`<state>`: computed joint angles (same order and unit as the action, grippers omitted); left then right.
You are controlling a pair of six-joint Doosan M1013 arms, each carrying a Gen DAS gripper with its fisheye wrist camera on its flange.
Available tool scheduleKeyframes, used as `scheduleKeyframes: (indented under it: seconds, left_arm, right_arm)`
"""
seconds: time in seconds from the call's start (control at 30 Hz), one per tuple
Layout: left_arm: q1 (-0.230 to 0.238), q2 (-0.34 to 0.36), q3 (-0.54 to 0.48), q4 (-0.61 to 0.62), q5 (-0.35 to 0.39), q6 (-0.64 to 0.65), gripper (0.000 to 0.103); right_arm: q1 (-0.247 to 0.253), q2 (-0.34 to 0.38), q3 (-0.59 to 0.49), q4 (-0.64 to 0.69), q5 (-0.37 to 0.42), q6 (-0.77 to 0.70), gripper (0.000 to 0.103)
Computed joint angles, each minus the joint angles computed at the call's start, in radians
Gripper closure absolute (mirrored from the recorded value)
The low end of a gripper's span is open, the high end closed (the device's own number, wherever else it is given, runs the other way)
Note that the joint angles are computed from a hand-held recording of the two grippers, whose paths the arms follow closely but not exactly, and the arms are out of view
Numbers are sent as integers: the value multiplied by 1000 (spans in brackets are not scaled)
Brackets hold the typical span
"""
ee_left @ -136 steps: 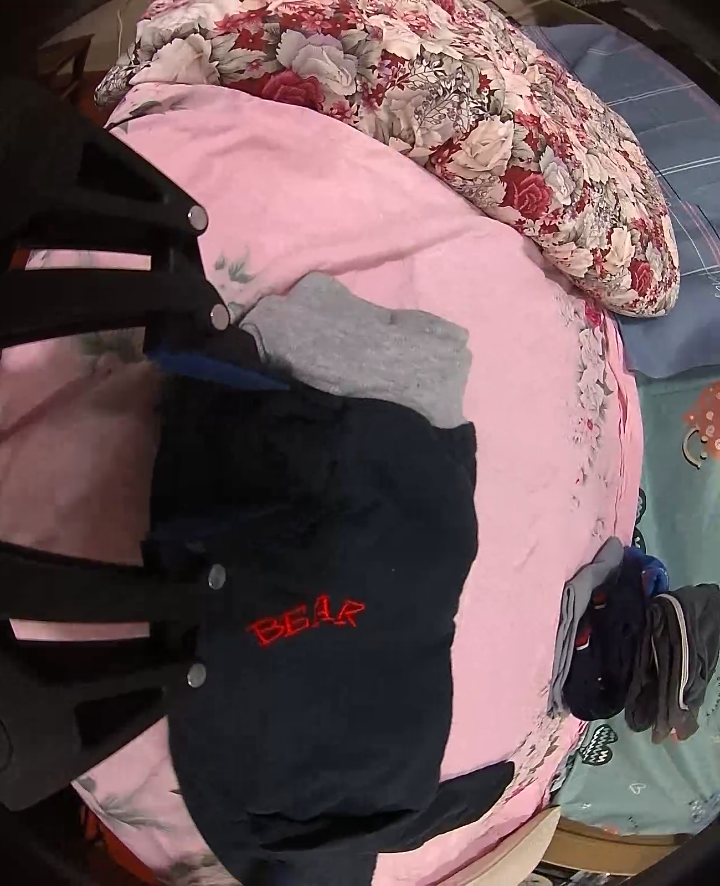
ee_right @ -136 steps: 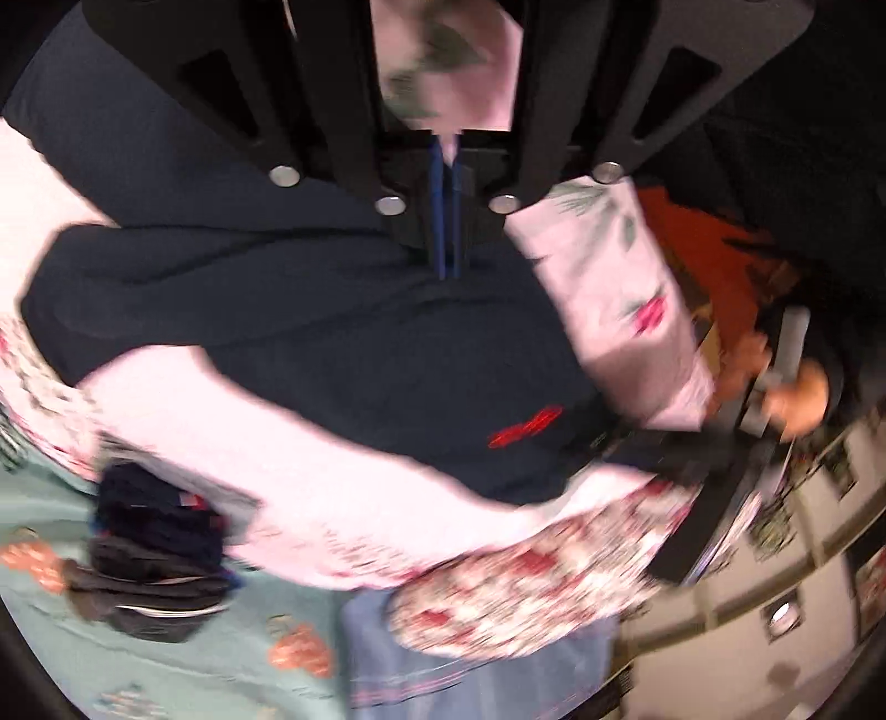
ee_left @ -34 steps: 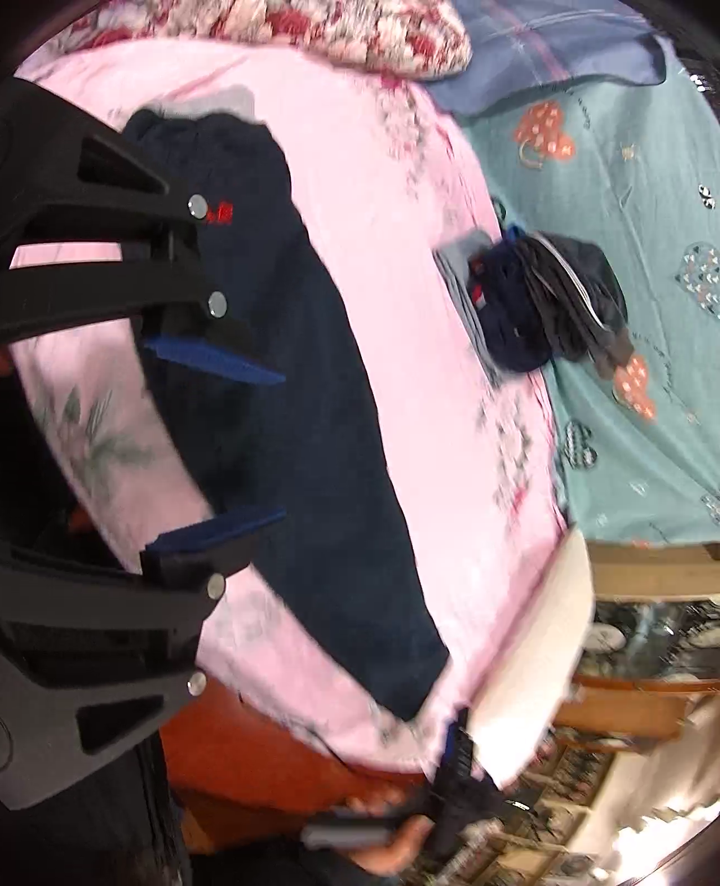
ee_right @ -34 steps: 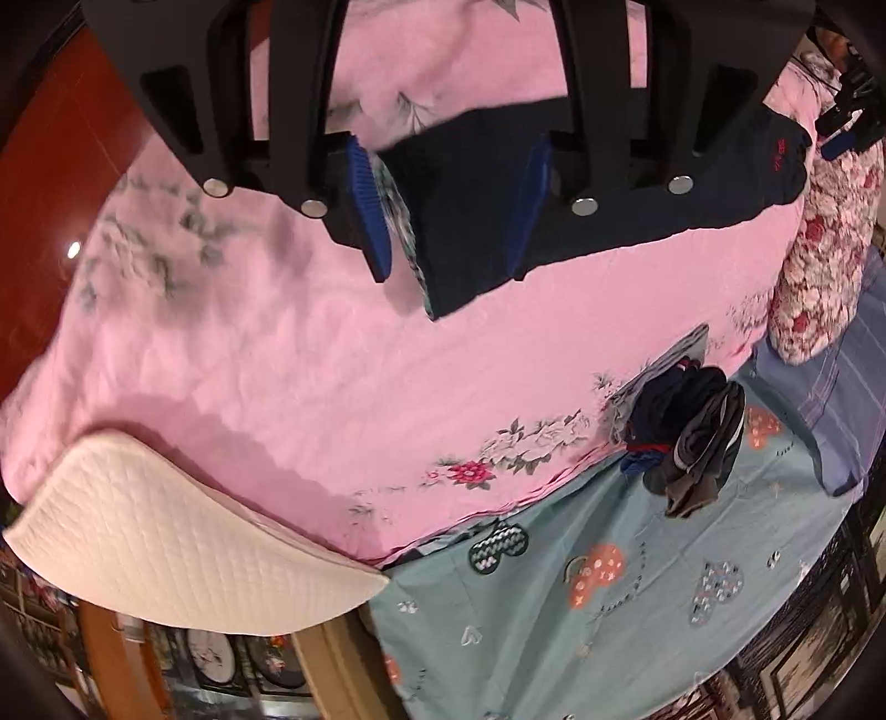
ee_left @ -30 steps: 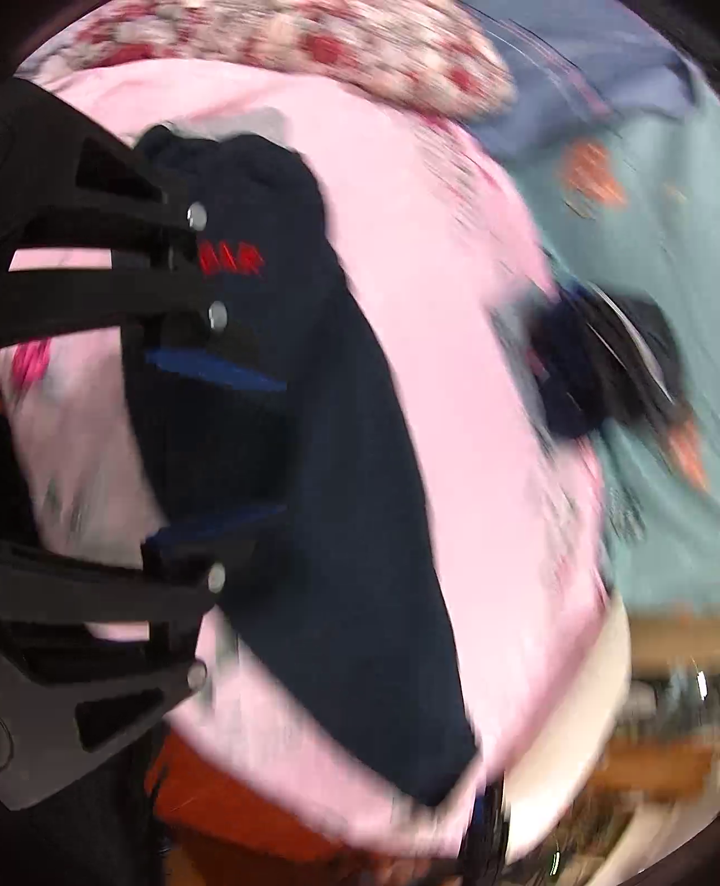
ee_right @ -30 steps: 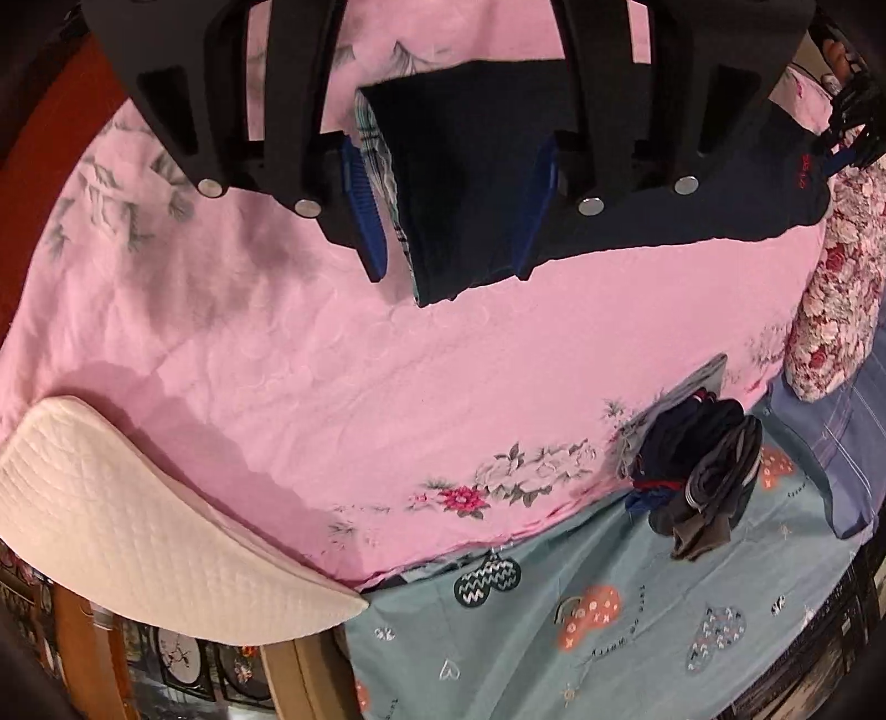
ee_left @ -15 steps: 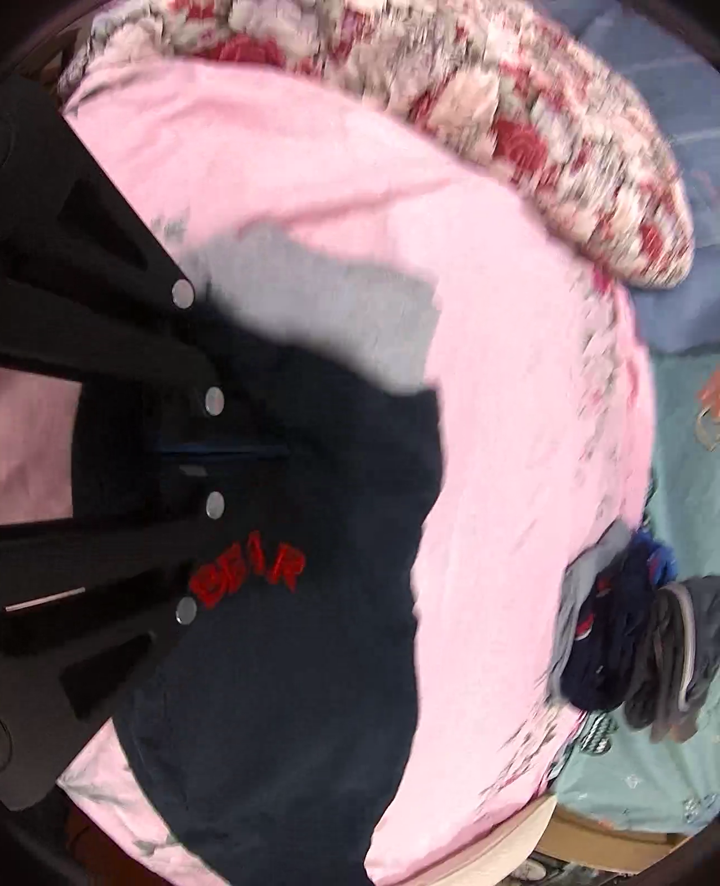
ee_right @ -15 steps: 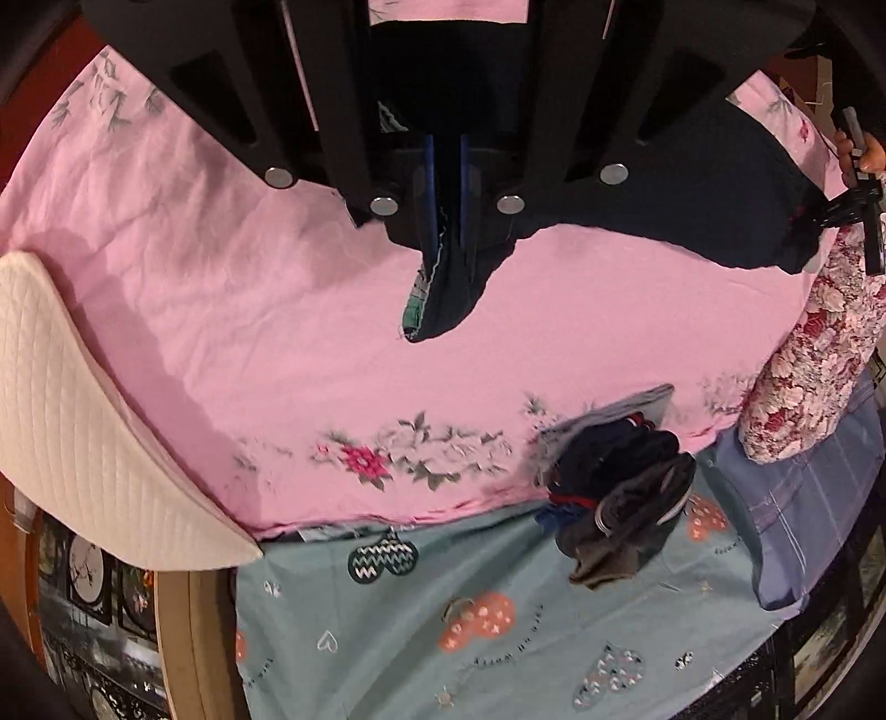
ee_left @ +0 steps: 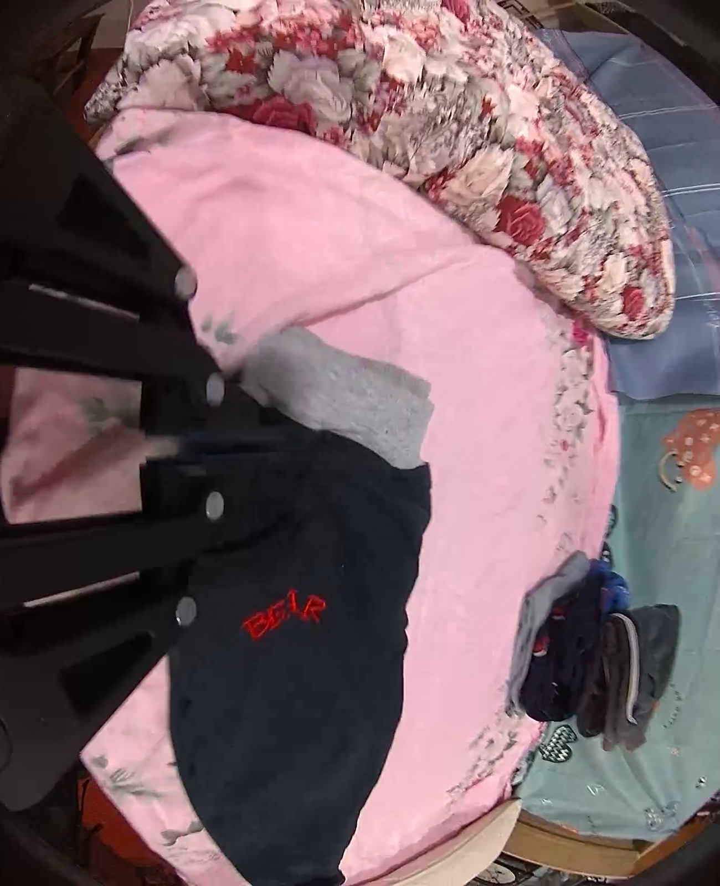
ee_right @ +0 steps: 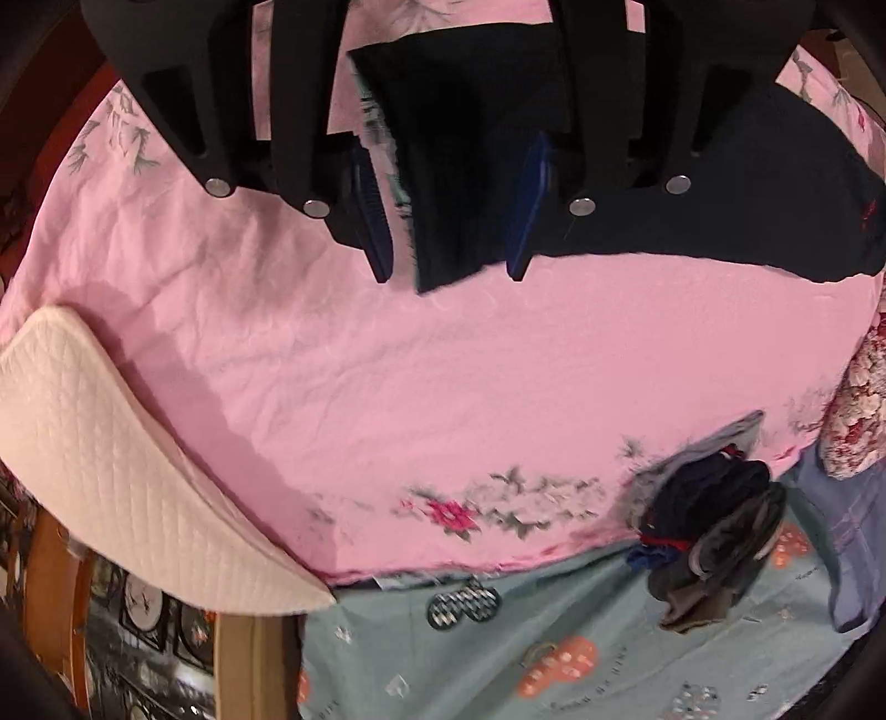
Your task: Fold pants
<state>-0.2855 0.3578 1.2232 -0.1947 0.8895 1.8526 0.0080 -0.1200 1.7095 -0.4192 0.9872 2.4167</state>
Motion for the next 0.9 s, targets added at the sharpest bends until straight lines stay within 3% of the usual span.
scheduleKeyframes:
  seconds: [0.07,0.27,0.53,0.57,0.6,0.7,0.9]
  left_arm:
    - [13,-28,34,-26,-32,21,64]
    - [33,-26,60,-83,-18,15,64]
    - [41,17,34,-147,0,-36,63]
    - [45,23,26,-170,6,-43,67]
    - [48,27,21,-195,12,-42,79]
    - [42,31,14,-196,12,-51,86]
    - [47,42,-2,-221,29,-91,92]
  right_arm:
    - [30,7,-28,55,-71,-74,55]
    - [136,120,-156,262,-164,-338,55]
    - [224,169,-173,429,-236,-449,55]
    - [230,168,-165,429,-240,-445,55]
    - [236,168,-158,416,-240,-433,55]
    - [239,175,-141,387,-212,-392,55]
    - [221,185,-111,447,-207,-386,55]
